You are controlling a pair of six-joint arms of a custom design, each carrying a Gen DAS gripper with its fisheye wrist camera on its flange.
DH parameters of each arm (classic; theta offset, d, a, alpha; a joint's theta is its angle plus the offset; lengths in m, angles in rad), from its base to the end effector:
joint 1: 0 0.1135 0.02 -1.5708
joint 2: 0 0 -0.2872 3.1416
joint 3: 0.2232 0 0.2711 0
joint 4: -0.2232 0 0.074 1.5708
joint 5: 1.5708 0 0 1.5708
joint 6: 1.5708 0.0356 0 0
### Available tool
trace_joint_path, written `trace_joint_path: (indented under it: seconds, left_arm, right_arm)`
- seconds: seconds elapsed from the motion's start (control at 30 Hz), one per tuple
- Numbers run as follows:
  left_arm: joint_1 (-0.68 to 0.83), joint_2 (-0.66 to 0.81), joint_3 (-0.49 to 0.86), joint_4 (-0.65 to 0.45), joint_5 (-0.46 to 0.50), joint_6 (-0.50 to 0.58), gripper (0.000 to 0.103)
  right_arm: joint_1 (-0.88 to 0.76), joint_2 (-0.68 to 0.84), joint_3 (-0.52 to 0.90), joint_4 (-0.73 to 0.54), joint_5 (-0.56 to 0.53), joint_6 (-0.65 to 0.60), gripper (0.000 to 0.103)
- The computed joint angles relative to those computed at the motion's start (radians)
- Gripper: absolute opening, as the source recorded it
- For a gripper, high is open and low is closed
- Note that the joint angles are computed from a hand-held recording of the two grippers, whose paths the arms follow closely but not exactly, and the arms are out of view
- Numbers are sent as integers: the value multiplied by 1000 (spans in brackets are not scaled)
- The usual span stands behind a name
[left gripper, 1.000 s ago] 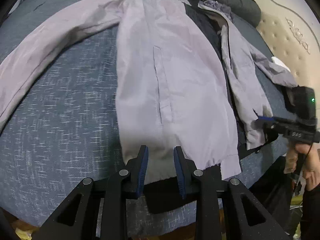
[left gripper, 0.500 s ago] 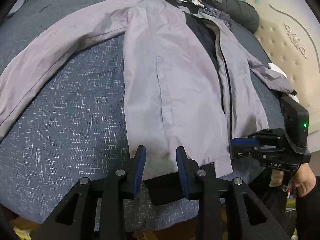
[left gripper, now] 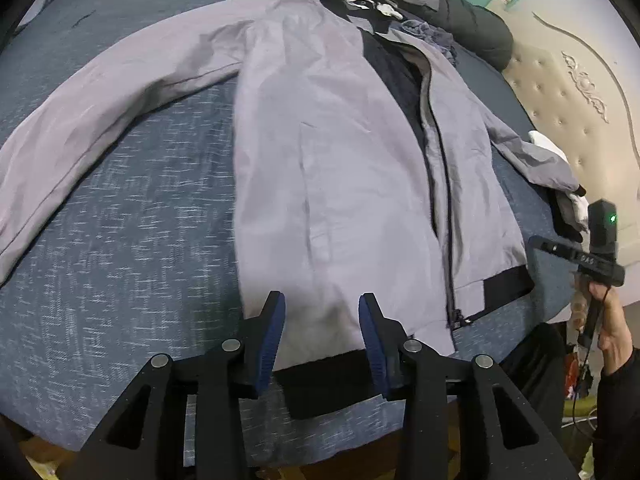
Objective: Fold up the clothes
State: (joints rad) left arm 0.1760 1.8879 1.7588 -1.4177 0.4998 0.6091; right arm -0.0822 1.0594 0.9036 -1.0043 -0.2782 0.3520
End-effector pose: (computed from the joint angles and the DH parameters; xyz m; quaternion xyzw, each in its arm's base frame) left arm 0.3791 0.0501 0.3066 0.2111 0.9456 -0.2240 0.1053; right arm 0.1933 -0.0061 0.2830 0.1812 0.9529 0.1617 0.1819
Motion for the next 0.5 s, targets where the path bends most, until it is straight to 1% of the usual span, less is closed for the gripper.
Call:
trace_joint_path:
  seconds: [0.07,0.13,0.23,0.3,0.37,0.4,0.43,0.5]
  left_arm:
    - [-7,0,1,-4,1,3,43]
    - [-13,-5,-1,-7,0,4,43]
    - [-57,2,-2,21,-4,-42,44]
    - [-53,3,10,11,-5,-36,44]
    - [-48,0,14,7,-4,-36,45]
    - [-45,-1,17,5,-5,-36,45]
    - [-43,-1,19,5,-5,-37,45]
    - [-34,1,28,0,-6,-36,46]
  right_arm:
    - [-25,-22,-21,-20,-7,-19,60]
    - [-53,-35,-38,-39,-21,-45,60]
    - [-65,-40,-57,-37,-34,-68,59]
    - [-56,-27,-65,-29,-37,-75,51]
    - [-36,0,-71,-19,-41,-65,31]
    - [-39,3,-79,-15,-49,-67,25]
    - [-43,3,-86,-11,-57,-69,16]
    - [-66,-26,-94,-14,-70,-79,13]
